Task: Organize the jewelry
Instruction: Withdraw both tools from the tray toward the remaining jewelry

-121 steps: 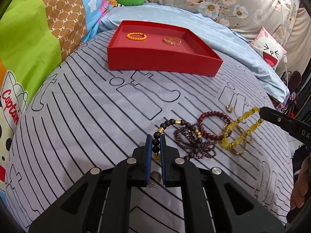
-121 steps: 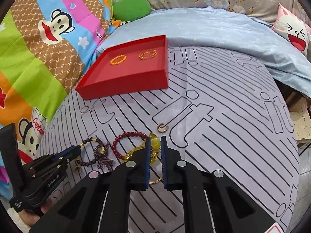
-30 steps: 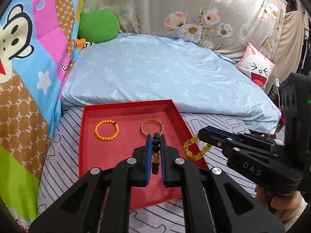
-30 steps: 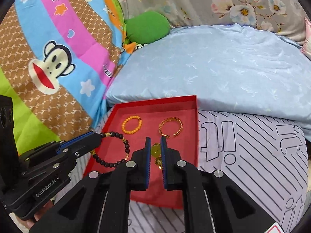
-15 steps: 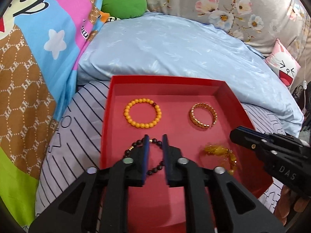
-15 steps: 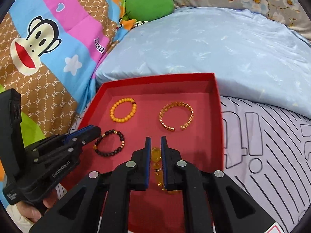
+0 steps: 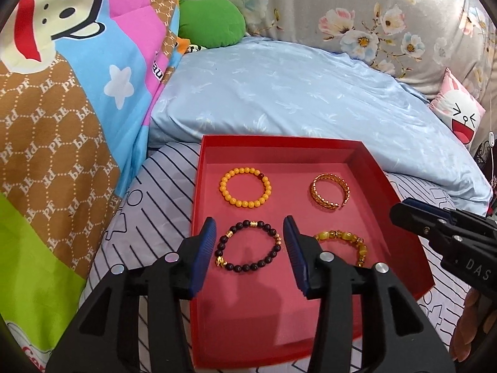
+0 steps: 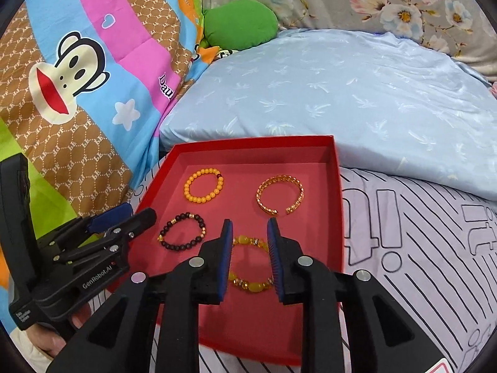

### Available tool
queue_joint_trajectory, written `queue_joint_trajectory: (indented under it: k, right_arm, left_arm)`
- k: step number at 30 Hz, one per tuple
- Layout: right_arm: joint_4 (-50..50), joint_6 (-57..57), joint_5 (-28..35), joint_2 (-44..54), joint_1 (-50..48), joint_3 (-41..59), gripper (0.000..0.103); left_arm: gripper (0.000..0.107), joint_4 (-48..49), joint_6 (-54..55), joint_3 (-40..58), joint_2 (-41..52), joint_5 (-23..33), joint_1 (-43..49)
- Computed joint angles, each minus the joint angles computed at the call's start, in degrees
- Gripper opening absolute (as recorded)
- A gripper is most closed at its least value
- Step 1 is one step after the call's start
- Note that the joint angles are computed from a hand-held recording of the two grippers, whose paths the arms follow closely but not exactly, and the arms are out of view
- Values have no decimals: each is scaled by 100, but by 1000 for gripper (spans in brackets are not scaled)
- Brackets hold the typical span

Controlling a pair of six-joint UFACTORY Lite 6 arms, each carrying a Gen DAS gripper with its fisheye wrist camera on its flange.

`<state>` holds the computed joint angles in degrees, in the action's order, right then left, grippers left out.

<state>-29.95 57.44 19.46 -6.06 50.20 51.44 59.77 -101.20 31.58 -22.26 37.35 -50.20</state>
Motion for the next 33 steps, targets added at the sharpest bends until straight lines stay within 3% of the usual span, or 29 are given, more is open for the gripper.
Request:
queue_joint_trajectory:
  k: [11, 17, 24, 33]
  right_arm:
    - [-1038, 2039, 1526, -1891, 1713, -1275, 23]
    - [-1299, 3595, 3000, -2874, 3558, -1939, 23]
    - [-1148, 5556, 4611, -3050, 6045, -2297, 23]
    - [-575, 7655, 5112, -2647, 8127, -2560, 23]
  left_arm:
    - [43, -679, -904, 28, -611, 2357, -2645]
    - [43, -1187, -2057, -21, -460, 3245, -4310]
    - [43, -1792, -3489, 64, 220, 3396, -5862]
    - [43, -2049, -4636, 593, 1333, 3073, -6877]
